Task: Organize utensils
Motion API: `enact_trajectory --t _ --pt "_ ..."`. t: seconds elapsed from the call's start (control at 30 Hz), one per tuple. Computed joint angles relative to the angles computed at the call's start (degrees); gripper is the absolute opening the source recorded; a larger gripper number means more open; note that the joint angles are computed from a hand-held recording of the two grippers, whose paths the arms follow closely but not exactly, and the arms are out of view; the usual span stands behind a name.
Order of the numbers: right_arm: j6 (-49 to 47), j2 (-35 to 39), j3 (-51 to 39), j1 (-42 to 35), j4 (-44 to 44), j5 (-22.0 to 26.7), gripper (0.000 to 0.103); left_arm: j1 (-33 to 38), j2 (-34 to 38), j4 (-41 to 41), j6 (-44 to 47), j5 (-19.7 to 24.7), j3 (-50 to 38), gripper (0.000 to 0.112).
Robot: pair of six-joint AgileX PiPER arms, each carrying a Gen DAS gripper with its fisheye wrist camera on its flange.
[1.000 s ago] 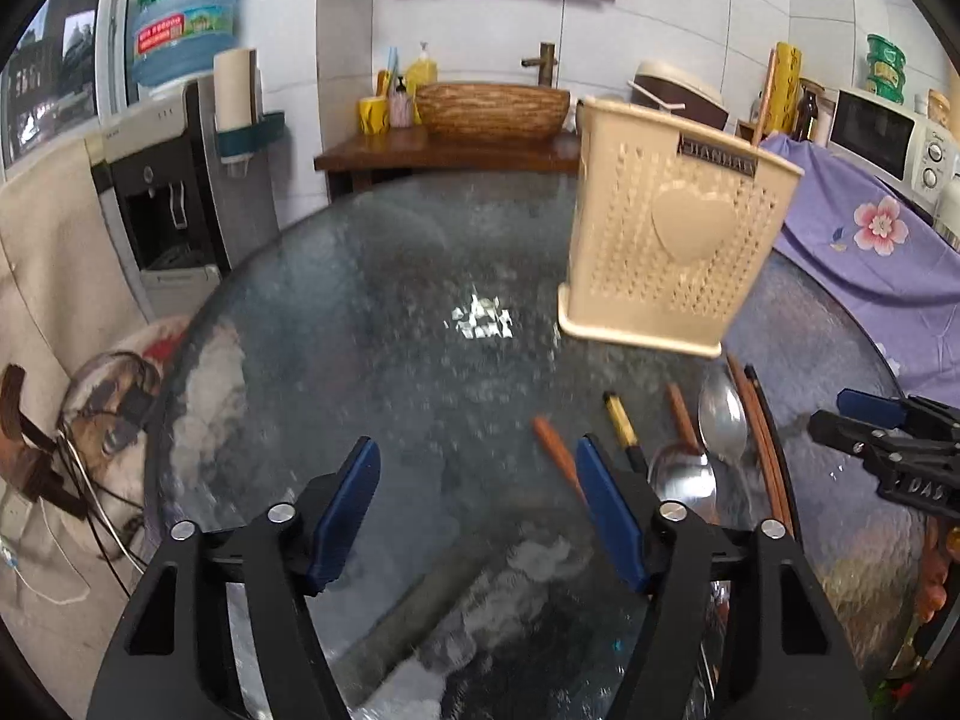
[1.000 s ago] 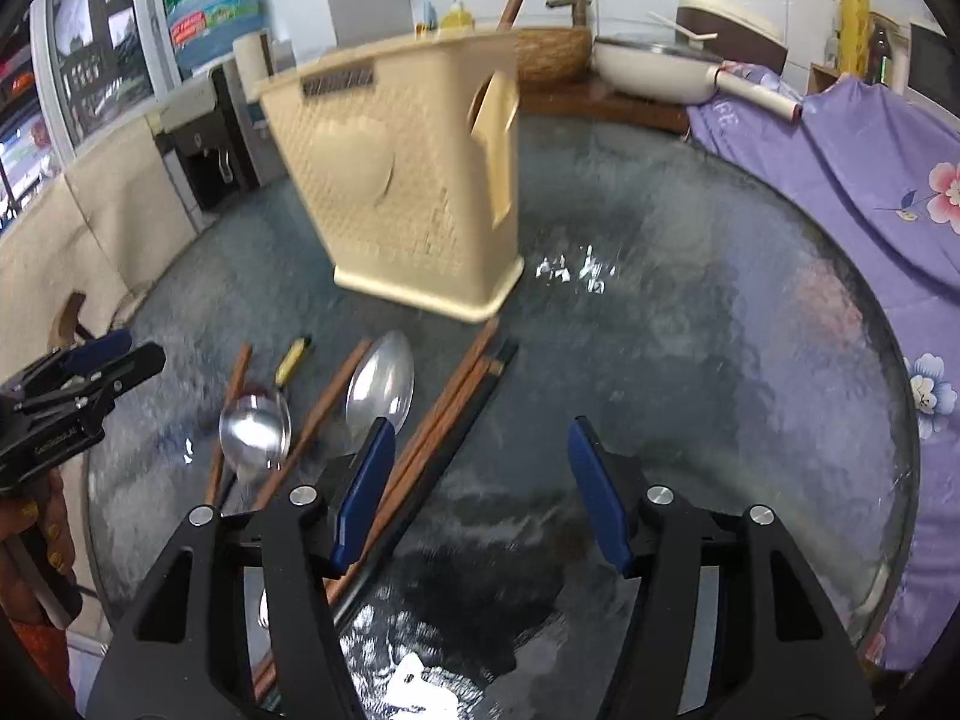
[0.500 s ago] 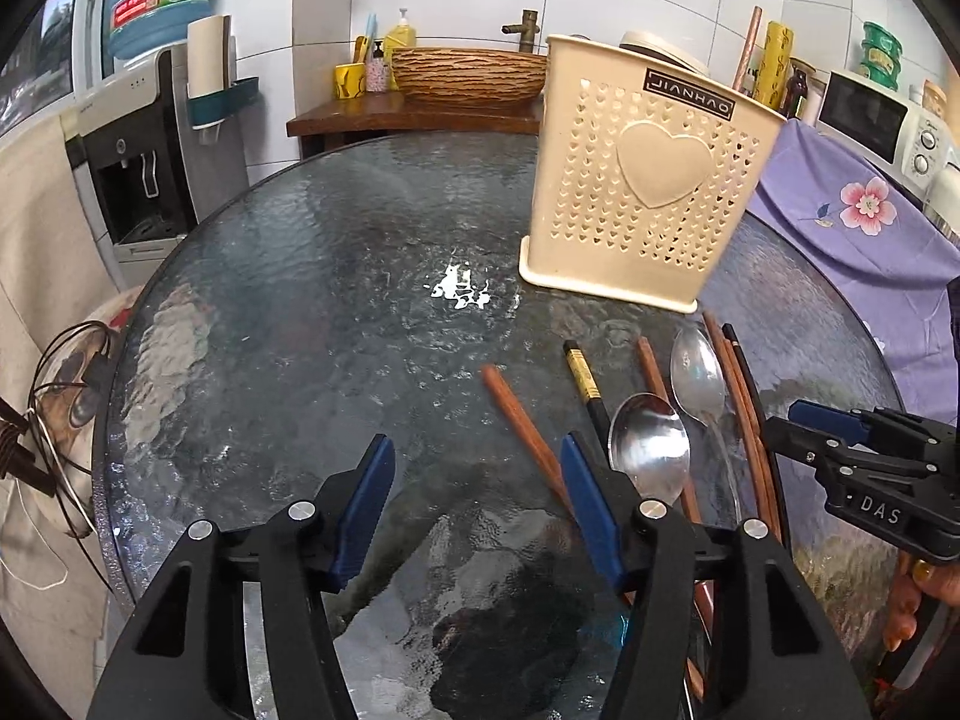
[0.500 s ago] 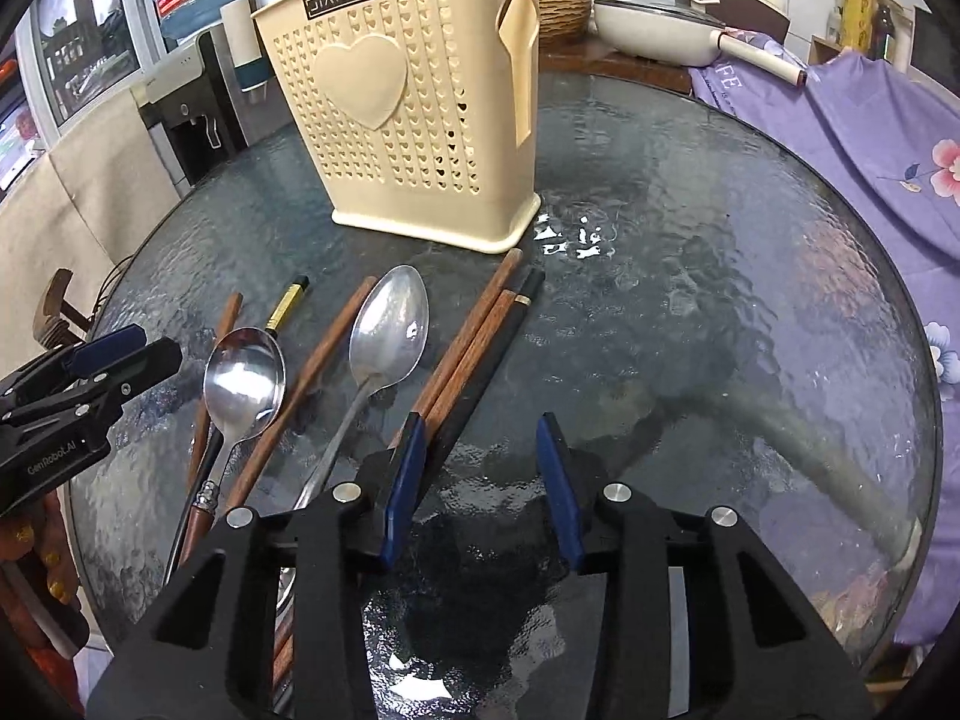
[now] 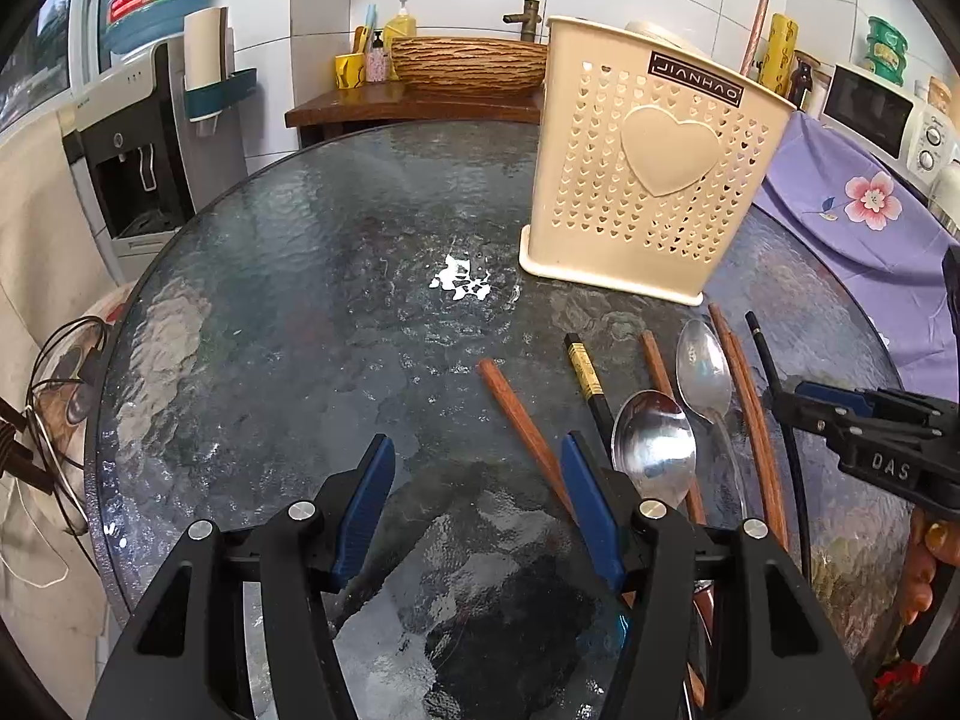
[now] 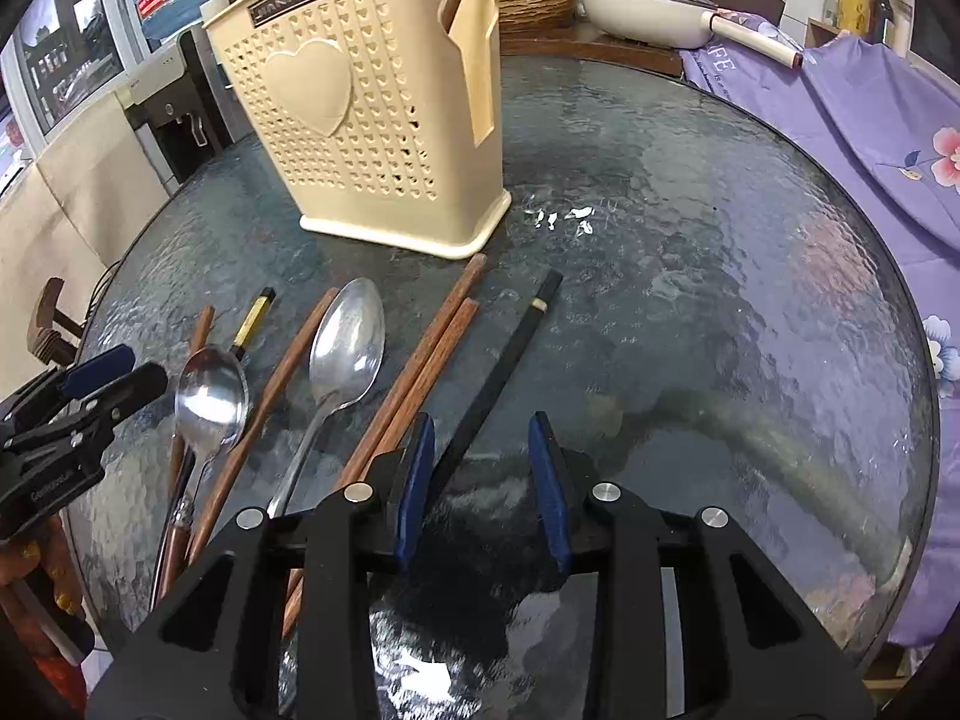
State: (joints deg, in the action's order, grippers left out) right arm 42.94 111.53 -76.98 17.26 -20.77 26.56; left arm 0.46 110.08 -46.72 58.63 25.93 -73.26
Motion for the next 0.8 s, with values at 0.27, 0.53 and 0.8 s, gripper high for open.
enact_trajectory --t 0.27,0.53,0.8 --pt "-1.70 3.48 -5.94 -0.91 0.01 3.11 0.027 -2.33 2.38 9.96 -10.24 0.21 -4.16 0.048" --pt "-4.67 5.27 -9.14 -2.30 2.96 3.94 0.023 -4.86 4.60 17.97 -18.01 0.75 -7.31 0.044" --pt "-10.90 7.55 -13.02 -3.45 9.35 4.02 0.016 -5.71 8.69 19.81 -20.46 6.23 -15.25 0.025"
